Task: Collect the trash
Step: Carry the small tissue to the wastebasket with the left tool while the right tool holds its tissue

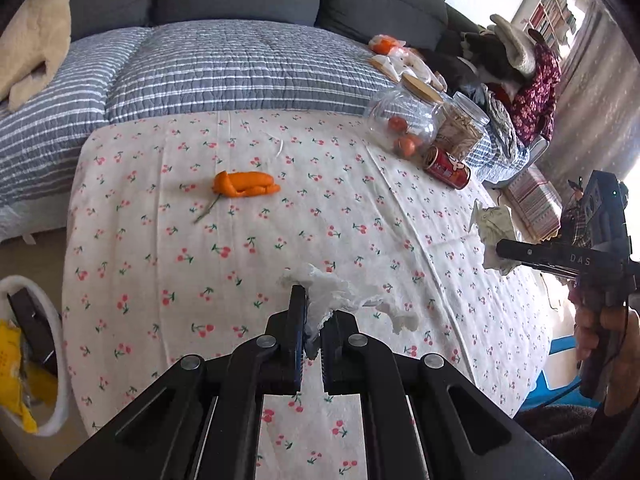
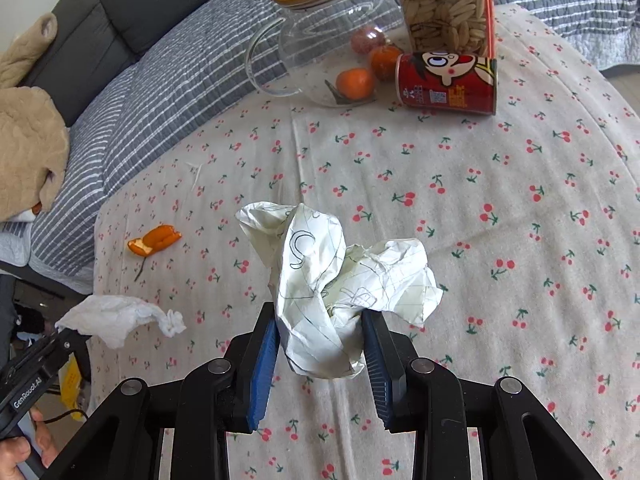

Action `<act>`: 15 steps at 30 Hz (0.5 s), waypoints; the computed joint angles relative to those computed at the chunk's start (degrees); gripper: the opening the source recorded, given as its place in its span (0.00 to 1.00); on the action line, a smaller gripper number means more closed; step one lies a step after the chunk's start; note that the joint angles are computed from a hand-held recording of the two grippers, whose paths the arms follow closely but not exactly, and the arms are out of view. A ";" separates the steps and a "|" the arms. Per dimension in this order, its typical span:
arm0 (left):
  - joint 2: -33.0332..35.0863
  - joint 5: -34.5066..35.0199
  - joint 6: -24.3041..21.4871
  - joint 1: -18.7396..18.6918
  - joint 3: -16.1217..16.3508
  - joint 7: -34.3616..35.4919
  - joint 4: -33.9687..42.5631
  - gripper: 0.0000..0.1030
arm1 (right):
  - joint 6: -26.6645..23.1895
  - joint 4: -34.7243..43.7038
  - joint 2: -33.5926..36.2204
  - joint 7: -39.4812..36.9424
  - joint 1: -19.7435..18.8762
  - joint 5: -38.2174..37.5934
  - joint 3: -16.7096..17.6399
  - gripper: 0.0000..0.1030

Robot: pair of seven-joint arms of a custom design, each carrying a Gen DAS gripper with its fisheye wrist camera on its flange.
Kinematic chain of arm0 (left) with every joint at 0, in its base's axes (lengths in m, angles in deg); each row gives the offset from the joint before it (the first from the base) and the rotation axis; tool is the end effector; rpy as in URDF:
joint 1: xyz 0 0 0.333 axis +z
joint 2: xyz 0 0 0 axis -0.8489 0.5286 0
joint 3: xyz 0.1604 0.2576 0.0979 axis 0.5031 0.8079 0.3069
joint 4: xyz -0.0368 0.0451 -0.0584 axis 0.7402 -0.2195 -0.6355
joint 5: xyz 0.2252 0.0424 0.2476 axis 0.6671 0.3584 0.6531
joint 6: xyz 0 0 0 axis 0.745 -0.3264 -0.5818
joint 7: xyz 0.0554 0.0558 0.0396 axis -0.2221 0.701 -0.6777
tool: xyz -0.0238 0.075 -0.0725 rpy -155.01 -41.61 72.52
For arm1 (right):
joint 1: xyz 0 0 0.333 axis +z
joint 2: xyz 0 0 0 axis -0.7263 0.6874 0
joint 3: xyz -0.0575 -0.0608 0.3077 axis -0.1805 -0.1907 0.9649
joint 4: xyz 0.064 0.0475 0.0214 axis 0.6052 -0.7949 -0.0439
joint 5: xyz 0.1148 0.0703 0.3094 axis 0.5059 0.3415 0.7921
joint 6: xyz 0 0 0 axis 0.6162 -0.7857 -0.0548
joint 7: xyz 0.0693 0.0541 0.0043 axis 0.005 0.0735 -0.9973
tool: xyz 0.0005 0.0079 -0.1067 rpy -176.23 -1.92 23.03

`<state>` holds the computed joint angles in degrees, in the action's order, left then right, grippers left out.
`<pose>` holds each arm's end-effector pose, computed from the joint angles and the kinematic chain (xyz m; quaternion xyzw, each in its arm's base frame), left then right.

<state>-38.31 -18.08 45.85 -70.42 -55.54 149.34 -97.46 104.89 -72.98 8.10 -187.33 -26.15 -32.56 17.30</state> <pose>0.6390 -0.2781 0.5381 0.3426 -0.8847 0.3119 0.0517 0.4333 0.2409 0.5186 -0.3460 0.8873 -0.1324 0.2747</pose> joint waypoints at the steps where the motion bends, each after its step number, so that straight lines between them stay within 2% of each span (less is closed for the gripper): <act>1: -0.90 -0.38 0.51 0.69 0.21 0.29 -1.61 0.06 | -0.49 0.38 0.19 -0.41 0.23 0.23 0.20 0.36; 8: -3.81 -2.16 2.64 4.99 1.79 0.40 -4.99 0.06 | -3.02 6.95 5.36 -5.32 2.19 1.47 0.96 0.36; 15: -1.79 -1.66 1.85 8.77 3.43 -2.43 -1.10 0.06 | -4.53 19.93 16.21 -12.47 4.64 3.75 0.88 0.36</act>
